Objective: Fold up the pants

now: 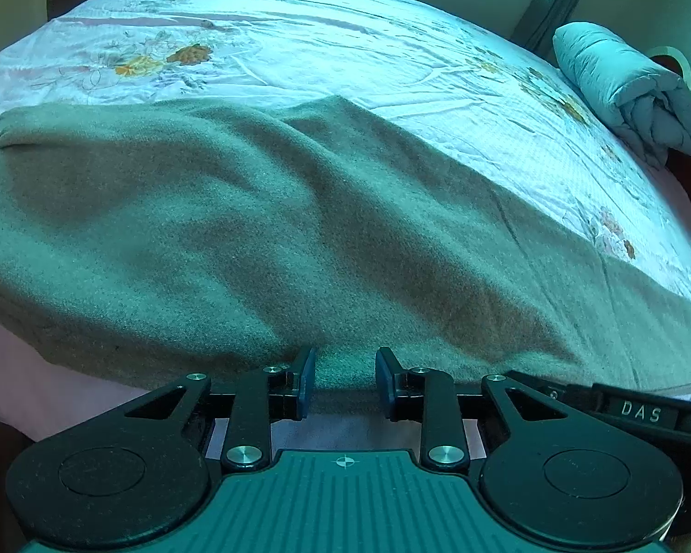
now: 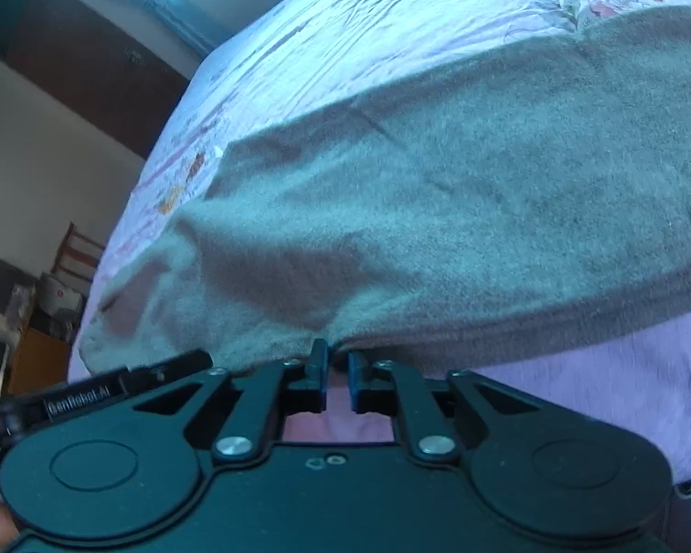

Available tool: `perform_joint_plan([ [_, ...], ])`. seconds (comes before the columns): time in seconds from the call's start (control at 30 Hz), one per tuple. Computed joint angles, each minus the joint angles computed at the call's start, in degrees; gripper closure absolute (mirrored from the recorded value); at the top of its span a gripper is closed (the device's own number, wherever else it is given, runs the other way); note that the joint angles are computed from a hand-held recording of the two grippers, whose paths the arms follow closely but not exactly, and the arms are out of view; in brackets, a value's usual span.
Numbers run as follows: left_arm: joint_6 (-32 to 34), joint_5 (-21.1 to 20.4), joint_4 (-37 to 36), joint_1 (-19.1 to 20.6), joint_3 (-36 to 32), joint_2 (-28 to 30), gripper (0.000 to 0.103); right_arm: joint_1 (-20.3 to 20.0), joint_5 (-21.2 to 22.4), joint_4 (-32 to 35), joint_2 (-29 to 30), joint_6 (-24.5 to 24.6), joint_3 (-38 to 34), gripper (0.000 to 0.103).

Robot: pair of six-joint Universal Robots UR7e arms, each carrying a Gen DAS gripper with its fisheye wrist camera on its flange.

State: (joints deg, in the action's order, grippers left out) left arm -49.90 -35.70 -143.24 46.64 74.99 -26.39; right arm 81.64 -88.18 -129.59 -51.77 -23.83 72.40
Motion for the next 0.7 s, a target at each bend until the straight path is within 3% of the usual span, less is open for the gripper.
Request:
perform_joint_plan([
  [0.1,-0.2,0.1,0.2,0.0,0.0,0.0,0.073,-0.1,1.2,0.9,0.4,1.9,-0.8,0.087],
  [0.17,-0.3,0.1,0.4,0.0,-0.1,0.0,0.073,0.1,0.9,1.0,0.8,1.9,-1.2,0.087],
  [0.3,-0.4,0.2,0.7,-0.1,-0.2,0.1,0.073,0.2,0.1,0.7,1.0,1.0,-1.2,0.102],
  [0.57,0.6,0.7,0.6,-0.5,-0.4,0.1,0.073,-0.7,0.7,3.2,-1.0,1.1,0.4,0.103],
  [0.67,2.4,0.1,-0.5,-0.4,-1.3,0.7,0.073,-0.9,-0.4,0.9,-1.3,0.8,1.5,0.103],
  [0.7,3.5,-0.1,-1.3,-0.5,-1.6,1.0,0.073,-1.2,1.1,1.2,-1.4,1.2,1.3,0.103],
])
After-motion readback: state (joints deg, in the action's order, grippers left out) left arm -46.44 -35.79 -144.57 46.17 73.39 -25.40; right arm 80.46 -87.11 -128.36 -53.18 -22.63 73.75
